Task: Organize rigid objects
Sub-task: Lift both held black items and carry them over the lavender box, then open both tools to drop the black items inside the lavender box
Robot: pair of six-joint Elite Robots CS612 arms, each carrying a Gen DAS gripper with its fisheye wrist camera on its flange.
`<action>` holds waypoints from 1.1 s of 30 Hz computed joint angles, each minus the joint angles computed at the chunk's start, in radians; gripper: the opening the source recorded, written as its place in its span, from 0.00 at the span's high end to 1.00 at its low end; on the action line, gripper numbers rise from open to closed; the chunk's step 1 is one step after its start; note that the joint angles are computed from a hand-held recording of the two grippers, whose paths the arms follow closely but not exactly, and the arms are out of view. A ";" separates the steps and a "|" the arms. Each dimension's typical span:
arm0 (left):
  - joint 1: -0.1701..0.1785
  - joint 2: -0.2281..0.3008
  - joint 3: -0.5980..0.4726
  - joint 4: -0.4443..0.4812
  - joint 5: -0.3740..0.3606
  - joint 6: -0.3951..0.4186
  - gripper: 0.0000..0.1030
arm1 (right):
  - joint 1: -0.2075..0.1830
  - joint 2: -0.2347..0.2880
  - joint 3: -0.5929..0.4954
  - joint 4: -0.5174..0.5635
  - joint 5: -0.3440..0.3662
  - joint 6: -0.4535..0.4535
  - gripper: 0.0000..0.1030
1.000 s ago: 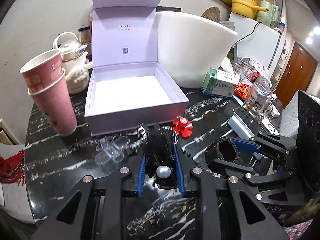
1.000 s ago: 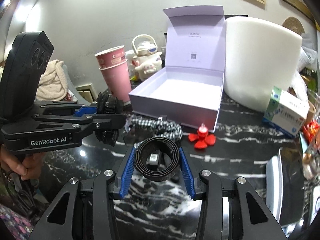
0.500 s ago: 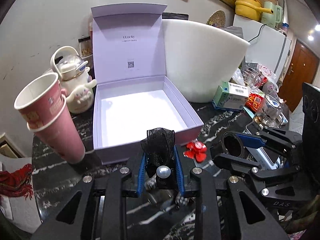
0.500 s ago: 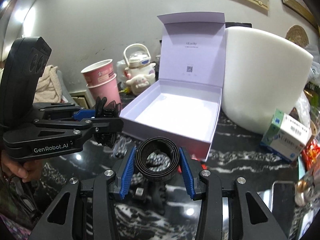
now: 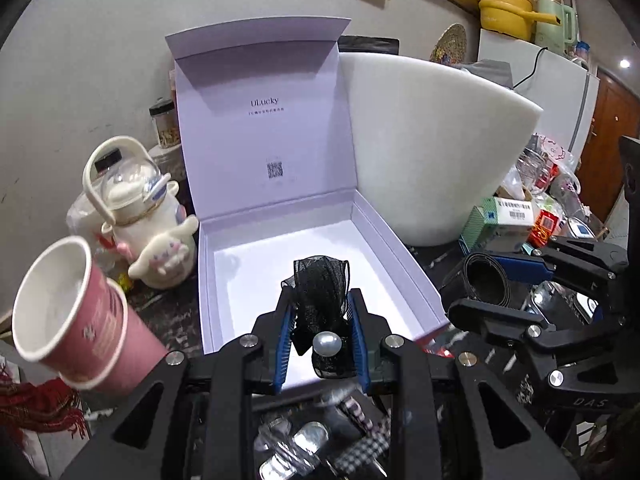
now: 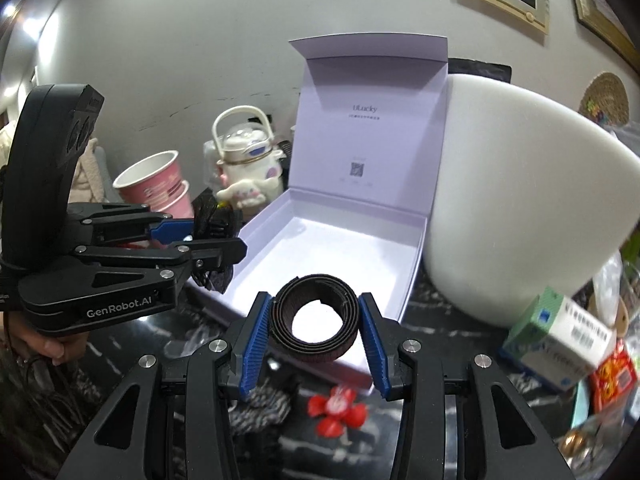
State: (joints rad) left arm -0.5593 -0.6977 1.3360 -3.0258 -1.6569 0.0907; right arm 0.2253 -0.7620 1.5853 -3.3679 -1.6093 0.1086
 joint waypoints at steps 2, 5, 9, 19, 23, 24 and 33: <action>0.001 0.015 -0.032 0.006 0.005 0.001 0.75 | -0.006 0.006 -0.014 -0.001 0.012 -0.010 0.58; 0.003 0.042 -0.089 0.035 0.013 0.005 0.75 | -0.014 0.017 -0.045 0.021 0.011 -0.023 0.59; 0.006 0.075 -0.154 0.066 0.022 0.005 0.75 | -0.022 0.034 -0.083 0.027 0.012 -0.047 0.59; 0.007 0.162 -0.305 0.189 0.040 0.003 0.75 | -0.036 0.088 -0.190 0.092 0.015 -0.080 0.59; 0.008 0.191 -0.351 0.246 0.047 -0.004 0.75 | -0.041 0.110 -0.226 0.125 0.021 -0.093 0.59; 0.009 0.199 -0.366 0.267 0.044 -0.008 0.75 | -0.043 0.115 -0.234 0.136 0.025 -0.089 0.59; 0.001 0.244 -0.446 0.364 0.091 -0.021 0.75 | -0.054 0.155 -0.307 0.225 0.053 -0.060 0.59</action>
